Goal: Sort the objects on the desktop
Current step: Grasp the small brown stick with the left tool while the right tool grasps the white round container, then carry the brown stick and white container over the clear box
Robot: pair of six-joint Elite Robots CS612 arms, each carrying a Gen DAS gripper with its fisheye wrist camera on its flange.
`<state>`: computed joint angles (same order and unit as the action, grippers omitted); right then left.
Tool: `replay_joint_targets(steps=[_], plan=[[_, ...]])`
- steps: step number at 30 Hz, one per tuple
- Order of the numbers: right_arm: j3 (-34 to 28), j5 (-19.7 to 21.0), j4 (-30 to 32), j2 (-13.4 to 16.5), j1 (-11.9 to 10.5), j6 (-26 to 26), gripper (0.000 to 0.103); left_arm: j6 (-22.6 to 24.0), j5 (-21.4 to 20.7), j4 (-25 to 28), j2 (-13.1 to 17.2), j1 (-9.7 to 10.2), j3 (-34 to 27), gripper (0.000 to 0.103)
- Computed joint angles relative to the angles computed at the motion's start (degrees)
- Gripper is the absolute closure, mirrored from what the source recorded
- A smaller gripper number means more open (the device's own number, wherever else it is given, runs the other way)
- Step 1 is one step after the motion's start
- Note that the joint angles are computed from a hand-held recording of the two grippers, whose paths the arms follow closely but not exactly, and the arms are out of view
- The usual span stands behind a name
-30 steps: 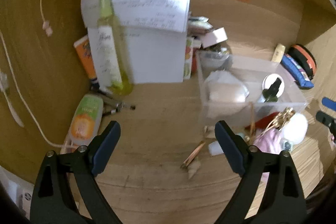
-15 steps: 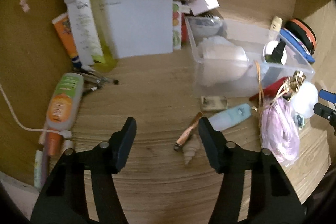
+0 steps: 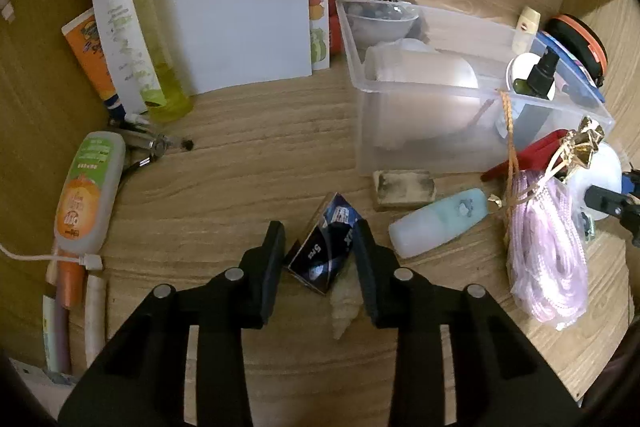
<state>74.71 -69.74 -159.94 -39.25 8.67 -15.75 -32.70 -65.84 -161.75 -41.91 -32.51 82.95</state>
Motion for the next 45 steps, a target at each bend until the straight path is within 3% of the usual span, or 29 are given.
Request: replay_joint_targets(steps=[3, 5, 7, 10, 20, 26, 35, 45], plan=[[-0.87, 1.88, 1.75, 0.43, -0.07, -0.07, 0.073, -0.02, 0.42, -0.65, 0.29, 0.12, -0.24, 0.074], [-0.57, 1.48, 0.51, 0.46, 0.12, -0.21, 0.074, -0.62, 1.56, -0.79, 0.36, 0.07, -0.25, 0.079], [0.18, 0.1, -1.48, 0.27, 0.41, -0.54, 0.076, -1.45, 2.84, -1.11, 0.34, -0.04, -0.11, 0.091], [0.56, 0.24, -2.44, 0.09, 0.16, 0.02, 0.076, -2.78, 2.98, -1.93, 0.15, 0.13, 0.25, 0.098], [3.17, 0.73, -7.51, -1.61, -1.0, 2.44, 0.076, -4.88, 3.77, -5.13, -1.0, -0.04, 2.04, 0.098], [4.85, 1.46, -10.04, -3.04, -1.47, 1.81, 0.076, -4.28, 8.12, -7.96, -2.34, -1.3, 3.11, 0.098], [4.76, 0.74, -13.83, -3.93, -1.44, 2.08, 0.076, 0.95, 10.37, -13.57, -3.46, -2.5, 2.59, 0.098], [-1.17, 2.08, -14.08, -1.85, -1.11, 3.68, 0.076, 4.55, 10.38, -13.36, -1.78, -2.11, -2.39, 0.098]])
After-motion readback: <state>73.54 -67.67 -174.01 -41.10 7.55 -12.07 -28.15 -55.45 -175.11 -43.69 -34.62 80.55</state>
